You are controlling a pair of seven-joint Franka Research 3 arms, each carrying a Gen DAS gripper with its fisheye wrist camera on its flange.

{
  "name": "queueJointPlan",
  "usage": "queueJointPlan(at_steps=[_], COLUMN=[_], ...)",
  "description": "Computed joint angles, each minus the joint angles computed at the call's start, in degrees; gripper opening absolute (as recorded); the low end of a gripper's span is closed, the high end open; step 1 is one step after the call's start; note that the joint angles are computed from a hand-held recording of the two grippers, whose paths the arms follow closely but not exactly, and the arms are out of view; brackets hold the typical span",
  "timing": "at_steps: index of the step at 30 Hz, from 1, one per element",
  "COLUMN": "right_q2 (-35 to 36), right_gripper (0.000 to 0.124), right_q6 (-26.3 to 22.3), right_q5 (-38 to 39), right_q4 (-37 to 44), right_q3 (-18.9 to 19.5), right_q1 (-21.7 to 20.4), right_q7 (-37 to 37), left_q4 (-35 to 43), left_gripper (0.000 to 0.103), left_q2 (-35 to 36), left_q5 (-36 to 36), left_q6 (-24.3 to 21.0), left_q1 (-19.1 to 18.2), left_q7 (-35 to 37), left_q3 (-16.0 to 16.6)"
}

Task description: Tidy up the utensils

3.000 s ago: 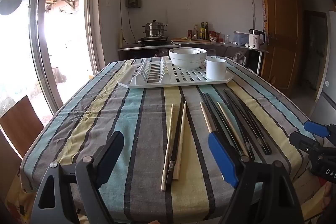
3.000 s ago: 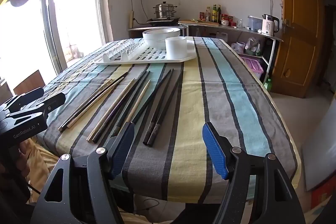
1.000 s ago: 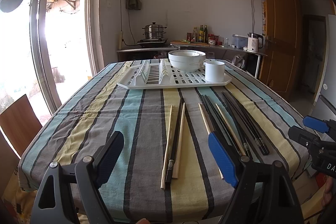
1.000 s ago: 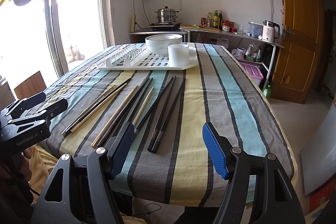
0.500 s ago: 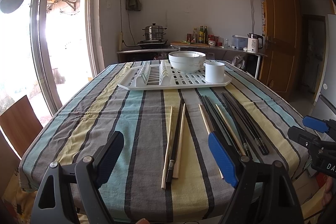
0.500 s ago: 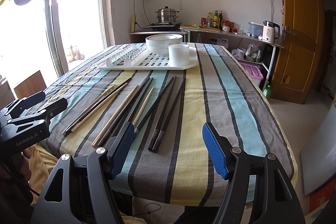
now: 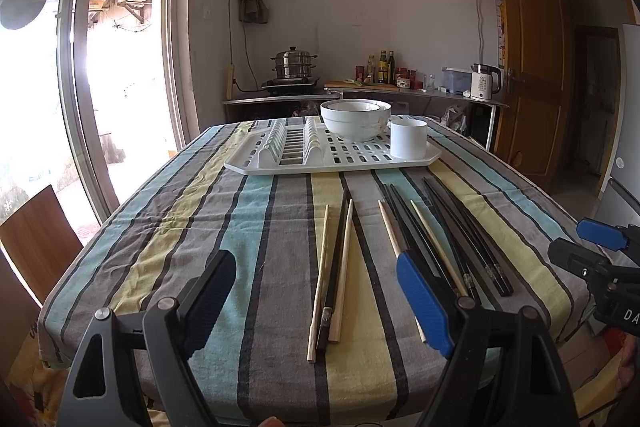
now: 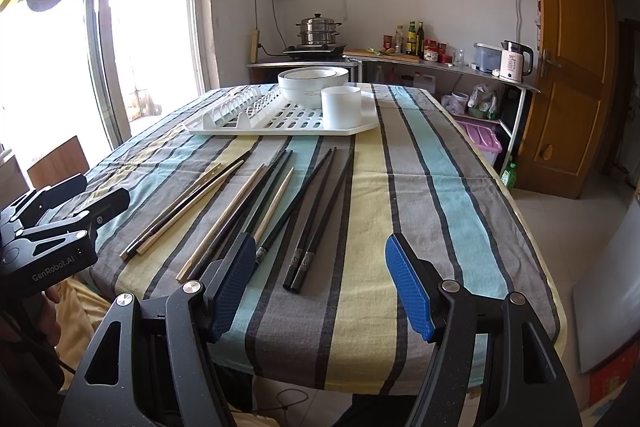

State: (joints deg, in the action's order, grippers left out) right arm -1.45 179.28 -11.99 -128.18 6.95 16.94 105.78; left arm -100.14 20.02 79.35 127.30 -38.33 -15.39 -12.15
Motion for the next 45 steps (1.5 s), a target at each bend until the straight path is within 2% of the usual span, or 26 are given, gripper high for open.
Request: queueJointPlan(at_steps=[10,15,17,19,23,28,31,34,37,39,45], right_q2=[0.69,2.66,3.77,5.07,8.31,12.83,15.82,19.02,22.32,24.41,29.95], right_gripper=[0.068,0.068,0.068,0.068,0.068,0.067,0.060,0.050,0.038,0.029,0.018], right_q6=[-0.50,-1.14,-1.91,-2.88,-5.49,-9.26,-12.60,-16.47,-20.45,-23.02,-29.60], right_q5=[1.51,6.16,10.84,16.08,23.22,25.46,25.17,24.13,25.26,25.33,23.81], right_q4=[0.91,3.21,4.63,6.27,10.84,17.26,21.56,26.40,31.48,34.68,43.42], right_q3=[-0.14,-0.80,-0.59,-0.16,0.52,-0.67,-1.44,-2.31,-1.57,-1.59,-2.15], right_q1=[0.54,1.84,2.16,2.23,2.21,3.23,3.65,4.25,3.64,3.77,5.18], right_q7=[-1.45,-5.91,-10.15,-14.87,-21.59,-23.58,-23.18,-22.12,-23.00,-23.12,-23.19], left_q4=[0.71,1.08,1.31,1.74,4.83,9.61,12.33,14.82,17.41,18.49,20.27], left_gripper=[0.083,0.083,0.083,0.083,0.078,0.066,0.056,0.052,0.046,0.045,0.040], left_q2=[0.79,1.36,1.68,2.13,4.58,8.75,11.13,13.12,15.06,15.89,17.30], left_q5=[-1.16,-4.62,-6.22,-7.58,-11.63,-20.27,-25.17,-28.46,-32.25,-34.21,-38.68], left_q6=[1.90,5.53,7.76,10.08,11.53,15.80,17.29,18.08,18.02,18.31,19.09], left_q1=[0.87,3.00,4.15,5.22,6.46,8.63,9.25,9.07,9.07,9.05,9.14], left_q7=[1.68,3.95,5.05,7.06,14.65,25.20,30.36,34.04,37.90,40.06,44.97], left_q3=[0.43,1.07,1.50,1.94,2.68,3.50,4.21,5.26,5.62,5.89,6.26])
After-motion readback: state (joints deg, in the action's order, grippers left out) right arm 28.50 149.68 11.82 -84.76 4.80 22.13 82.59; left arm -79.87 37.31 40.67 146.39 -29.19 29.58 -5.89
